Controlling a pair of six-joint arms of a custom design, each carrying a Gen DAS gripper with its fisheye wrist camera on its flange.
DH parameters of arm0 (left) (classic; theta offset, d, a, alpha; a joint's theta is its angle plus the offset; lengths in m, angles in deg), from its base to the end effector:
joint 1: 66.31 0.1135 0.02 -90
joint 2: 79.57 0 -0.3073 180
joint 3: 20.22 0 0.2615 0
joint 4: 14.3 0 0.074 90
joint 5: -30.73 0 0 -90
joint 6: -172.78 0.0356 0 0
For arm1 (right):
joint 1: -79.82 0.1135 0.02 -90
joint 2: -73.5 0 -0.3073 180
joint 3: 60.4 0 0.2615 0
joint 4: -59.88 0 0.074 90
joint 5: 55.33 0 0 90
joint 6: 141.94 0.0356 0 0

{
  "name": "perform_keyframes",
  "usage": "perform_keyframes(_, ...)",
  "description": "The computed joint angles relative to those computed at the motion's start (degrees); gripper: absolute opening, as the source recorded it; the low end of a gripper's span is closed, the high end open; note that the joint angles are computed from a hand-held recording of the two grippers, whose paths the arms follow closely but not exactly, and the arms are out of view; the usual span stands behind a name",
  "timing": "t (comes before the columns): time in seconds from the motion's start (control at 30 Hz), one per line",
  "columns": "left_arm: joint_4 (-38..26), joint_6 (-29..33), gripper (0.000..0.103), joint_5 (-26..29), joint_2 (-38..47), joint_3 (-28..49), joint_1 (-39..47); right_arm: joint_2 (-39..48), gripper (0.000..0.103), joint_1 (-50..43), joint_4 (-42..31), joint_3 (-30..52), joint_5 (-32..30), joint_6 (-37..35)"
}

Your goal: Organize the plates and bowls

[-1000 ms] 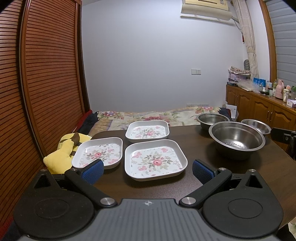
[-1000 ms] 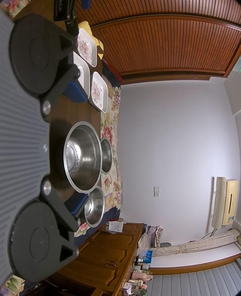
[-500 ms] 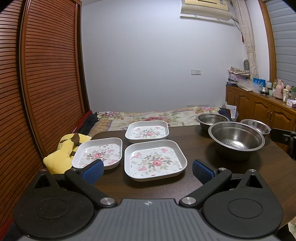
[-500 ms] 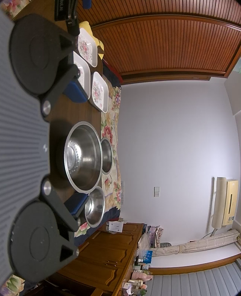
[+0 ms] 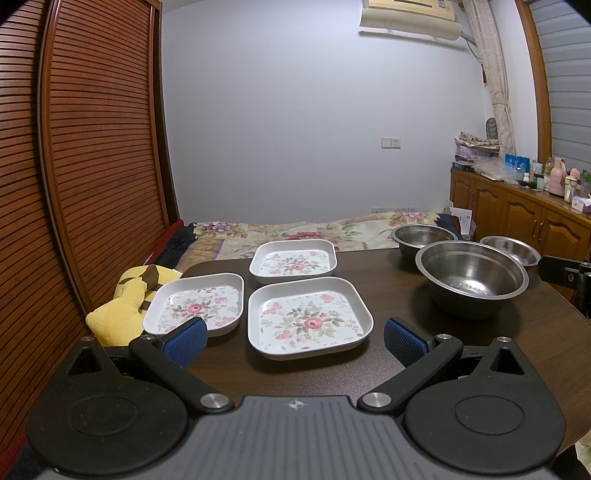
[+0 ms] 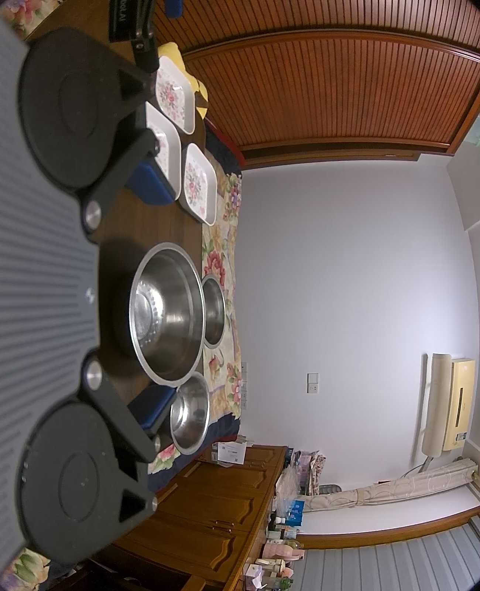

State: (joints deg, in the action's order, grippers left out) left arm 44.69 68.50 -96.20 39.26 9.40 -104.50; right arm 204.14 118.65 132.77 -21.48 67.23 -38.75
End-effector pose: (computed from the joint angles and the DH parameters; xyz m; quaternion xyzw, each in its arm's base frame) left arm 0.2178 -0.1441 0.0697 0.0159 0.8372 0.0374 0.5454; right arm 0.2541 0.1799 0.0517 -0.0142 0.7974 0.0401 0.6020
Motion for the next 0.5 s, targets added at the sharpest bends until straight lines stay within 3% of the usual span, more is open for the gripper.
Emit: perform_keyframes(0.5, -0.2, -0.2, 0.103, 0.8, 0.8, 0.3, 0.4, 0.2, 0.103, 0.4, -0.7, 0.4, 0.0, 0.4)
